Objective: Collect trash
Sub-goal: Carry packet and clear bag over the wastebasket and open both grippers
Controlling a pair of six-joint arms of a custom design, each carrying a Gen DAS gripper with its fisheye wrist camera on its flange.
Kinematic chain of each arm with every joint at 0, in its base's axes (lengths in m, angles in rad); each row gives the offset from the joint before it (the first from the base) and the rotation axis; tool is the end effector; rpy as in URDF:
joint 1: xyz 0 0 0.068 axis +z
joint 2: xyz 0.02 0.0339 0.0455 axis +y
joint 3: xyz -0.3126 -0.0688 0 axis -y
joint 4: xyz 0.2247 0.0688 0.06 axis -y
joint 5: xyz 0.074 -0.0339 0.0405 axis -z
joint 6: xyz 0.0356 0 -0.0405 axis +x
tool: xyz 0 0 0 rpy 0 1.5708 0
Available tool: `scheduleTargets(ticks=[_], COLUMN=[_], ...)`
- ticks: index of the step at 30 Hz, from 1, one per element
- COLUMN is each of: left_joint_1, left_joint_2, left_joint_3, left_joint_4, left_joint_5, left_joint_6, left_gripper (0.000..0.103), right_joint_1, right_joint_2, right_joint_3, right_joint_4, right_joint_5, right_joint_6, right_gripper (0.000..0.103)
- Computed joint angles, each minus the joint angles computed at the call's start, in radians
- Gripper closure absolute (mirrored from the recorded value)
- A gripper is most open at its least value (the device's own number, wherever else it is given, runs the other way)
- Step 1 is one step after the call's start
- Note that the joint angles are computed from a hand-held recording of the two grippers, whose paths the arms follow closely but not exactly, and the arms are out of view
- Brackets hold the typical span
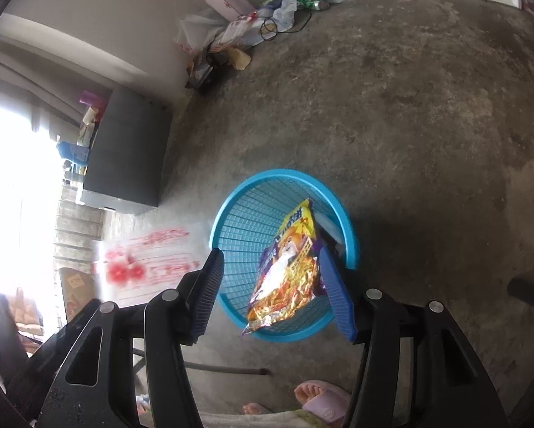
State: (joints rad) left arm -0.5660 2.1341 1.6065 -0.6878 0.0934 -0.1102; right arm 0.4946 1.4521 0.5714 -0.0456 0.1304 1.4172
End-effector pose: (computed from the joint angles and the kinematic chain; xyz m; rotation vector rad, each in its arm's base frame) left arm 0.3775 -0.2438 0.2139 0.6608 2.7442 -0.2926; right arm 0.2116 0.1089 0.2014 1.2082 2.3032 0.6112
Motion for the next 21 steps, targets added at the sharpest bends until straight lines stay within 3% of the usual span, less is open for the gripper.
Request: scheduleTargets(ticks=[2, 10, 13, 15, 21], left_joint_1=[-0.005, 0.033, 0.049, 0.063, 0.175], left_joint_2=[0.086, -0.056, -0.153, -0.229, -0.451], left_joint_3=[0.08, -0.087, -0.132, -0.162, -0.226], left_joint_4=[-0.097, -0.007, 0.01, 0.009, -0.088], left_joint_5=[-0.007, 0.044, 0.051, 0.059, 0.201], left_joint_6=[-0.013, -0.059, -0.062, -0.052, 0.007], left_gripper=[0.076, 0.073, 0.068, 0.056, 0.042], right_joint_1=[0.008, 0.105, 0.143, 0.172, 0.302], right_joint_2=[0.002, 0.005, 0.002, -0.005, 0.007], right_joint_3=[-0.007, 0.052, 0.088, 0.128, 0.349], right_joint_4=[0.006, -0.076, -0.116, -0.167, -0.395], right_joint_5=[-0.001, 0.048, 0.074, 0.105, 0.233], right_joint_6=[0.022, 0.075, 0.078, 0.076, 0.013], right_gripper=[0.049, 0.048, 0.048, 0.046, 0.036])
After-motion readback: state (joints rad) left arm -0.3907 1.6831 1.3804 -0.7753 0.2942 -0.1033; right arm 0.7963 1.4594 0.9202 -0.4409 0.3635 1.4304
